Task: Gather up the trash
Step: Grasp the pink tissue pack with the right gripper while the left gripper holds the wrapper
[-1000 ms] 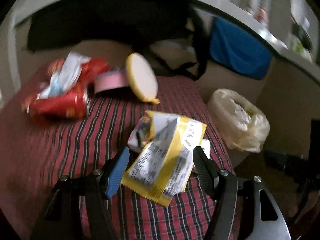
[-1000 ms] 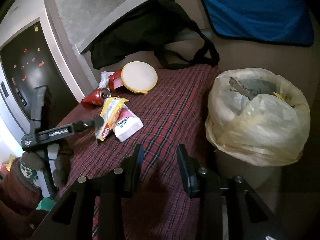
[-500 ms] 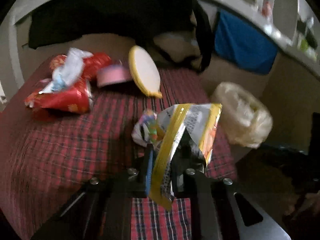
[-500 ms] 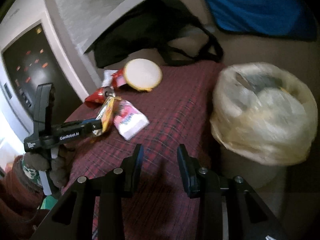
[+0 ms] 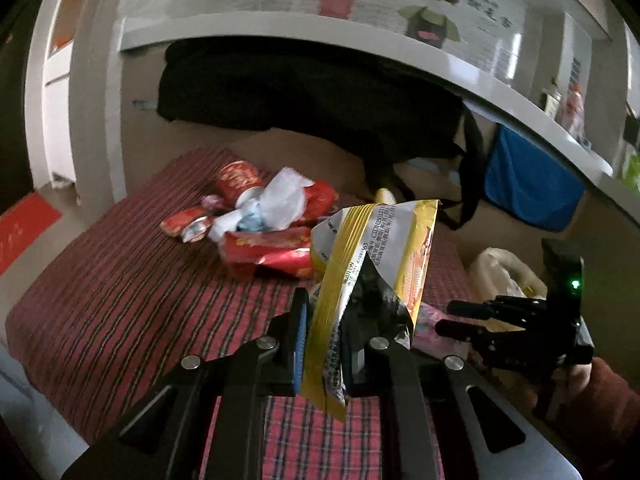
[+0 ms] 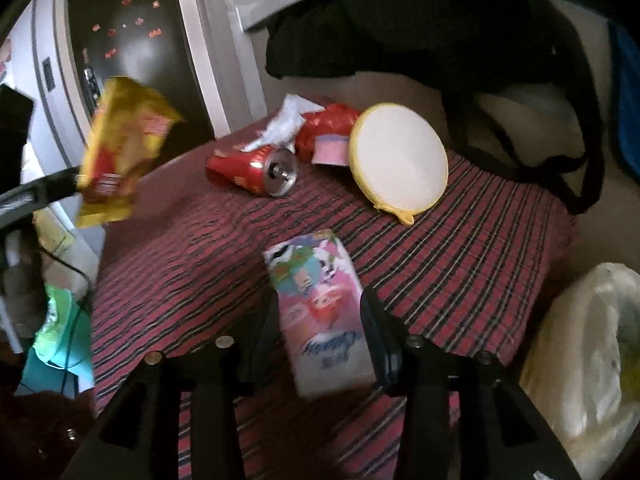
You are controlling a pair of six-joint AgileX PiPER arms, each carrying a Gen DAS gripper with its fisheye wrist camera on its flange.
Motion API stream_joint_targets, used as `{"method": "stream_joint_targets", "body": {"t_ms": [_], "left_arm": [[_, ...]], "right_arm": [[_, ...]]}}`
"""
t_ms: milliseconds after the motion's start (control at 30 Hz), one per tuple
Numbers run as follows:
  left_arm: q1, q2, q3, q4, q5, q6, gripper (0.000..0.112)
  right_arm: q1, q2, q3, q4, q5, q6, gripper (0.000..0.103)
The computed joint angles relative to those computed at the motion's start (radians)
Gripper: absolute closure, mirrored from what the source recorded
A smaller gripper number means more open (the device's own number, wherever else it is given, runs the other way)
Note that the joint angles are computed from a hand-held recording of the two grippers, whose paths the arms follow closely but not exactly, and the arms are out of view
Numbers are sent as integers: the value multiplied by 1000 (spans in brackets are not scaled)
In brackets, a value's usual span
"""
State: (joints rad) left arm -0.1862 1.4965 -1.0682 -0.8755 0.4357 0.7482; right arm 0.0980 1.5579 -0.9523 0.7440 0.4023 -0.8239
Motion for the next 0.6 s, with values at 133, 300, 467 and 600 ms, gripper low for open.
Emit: {"method": "stream_joint_targets", "body": {"t_ms": [133,300,467,600], "left_arm": [[25,61,-19,-36,21,14,98],[2,122,-44,-28,19,-12,98],[-22,140,-45,-31,-6,-15,98],[-28,146,-46,-20,-8,-27,97]], "right_arm": [[-30,76,-51,26,64,-9,59],[-3,94,-69,16,84,7,50],[62,126,-128,-170,81,200,48],[75,148,-160,-146,129,169,46]]}}
